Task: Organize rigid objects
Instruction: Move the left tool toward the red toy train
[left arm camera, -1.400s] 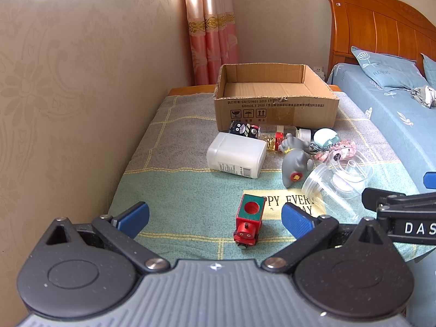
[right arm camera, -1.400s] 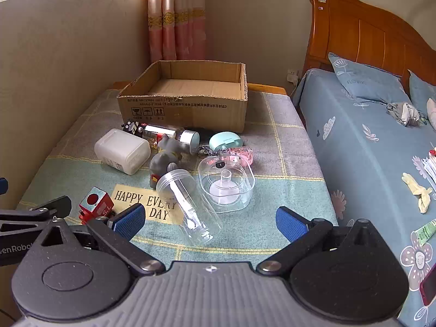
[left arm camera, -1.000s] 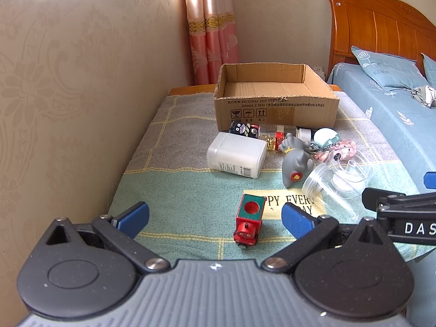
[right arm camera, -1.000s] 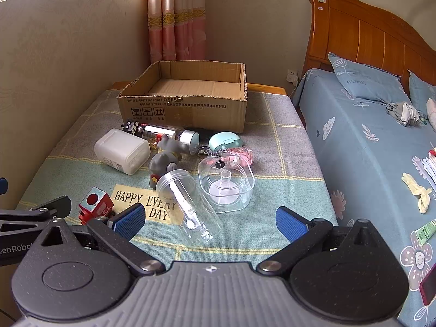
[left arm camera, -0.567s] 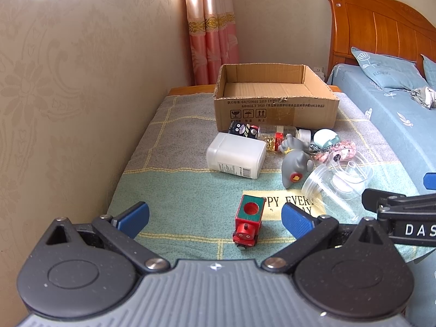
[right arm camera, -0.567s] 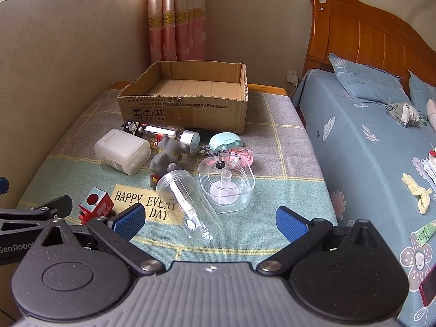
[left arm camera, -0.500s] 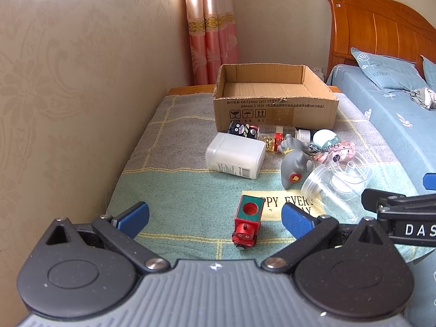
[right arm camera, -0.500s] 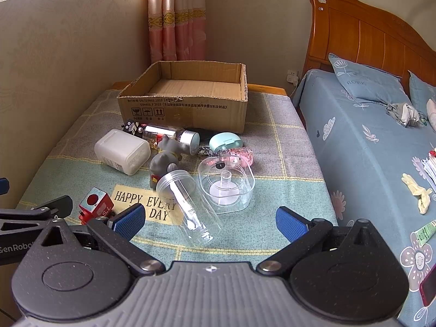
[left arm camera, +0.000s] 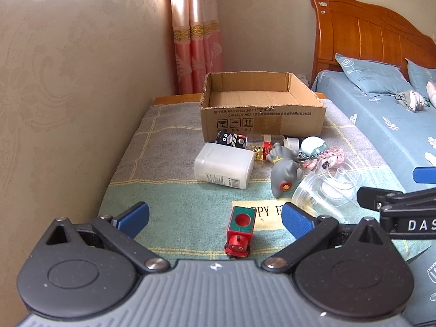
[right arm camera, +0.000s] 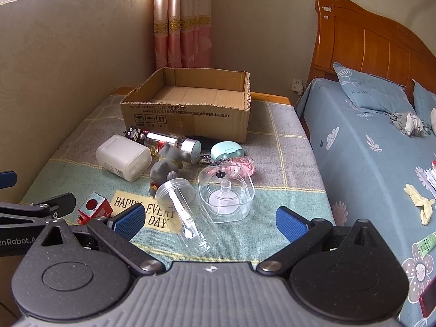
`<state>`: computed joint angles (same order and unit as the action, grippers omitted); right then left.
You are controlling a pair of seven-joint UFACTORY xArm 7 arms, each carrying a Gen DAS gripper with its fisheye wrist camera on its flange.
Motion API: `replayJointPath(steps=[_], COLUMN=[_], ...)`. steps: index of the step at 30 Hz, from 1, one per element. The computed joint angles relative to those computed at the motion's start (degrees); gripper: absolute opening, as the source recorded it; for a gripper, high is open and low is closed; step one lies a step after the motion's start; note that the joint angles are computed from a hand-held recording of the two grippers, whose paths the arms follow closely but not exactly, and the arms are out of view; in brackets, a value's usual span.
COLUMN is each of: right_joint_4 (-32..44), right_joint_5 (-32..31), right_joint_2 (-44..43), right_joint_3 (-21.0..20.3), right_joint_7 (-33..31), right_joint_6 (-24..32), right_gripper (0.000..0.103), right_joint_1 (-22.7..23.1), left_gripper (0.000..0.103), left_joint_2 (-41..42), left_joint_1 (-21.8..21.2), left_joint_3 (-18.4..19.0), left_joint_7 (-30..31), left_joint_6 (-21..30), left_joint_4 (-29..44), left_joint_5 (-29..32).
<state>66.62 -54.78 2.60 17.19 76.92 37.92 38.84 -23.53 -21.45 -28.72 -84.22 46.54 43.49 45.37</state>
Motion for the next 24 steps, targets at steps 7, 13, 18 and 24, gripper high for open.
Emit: replayJointPath(steps=[7,13,18,24], right_joint_4=[-2.68,-3.88,-4.01,-5.07], right_joint_5=[-4.45,-1.86,1.9,5.27], right_joint_2=[-0.22,1.97,4.34,4.76], right_joint_3=[-0.98,-1.87,-3.05,-4.61], right_joint_7=[0.13,-4.36,-7.44,-9.08], right_joint_6=[-7.11,-10.03,-10.99,-10.24], right_gripper=[0.103,0.103,0.103,0.103], right_joint_1=[-1.73,-2.36,-1.98,-1.69], left_gripper=[0.102,0.102,0.102,0.102], left_joint_2=[-1.12,2.31,5.9,6.59], left_joint_1=[0.78,2.11,2.03,1.62], left_joint_3=[2.71,2.71,3.86,6.05], left_joint_7=[4.59,9.76,12.07,13.42], left_joint_6=[-9.79,-13.55,-14.58,-14.51], left_joint_4=[-4.07,-4.72,-4.56,-5.87], left_joint_5=[1.67,1.9,1.65,0.01])
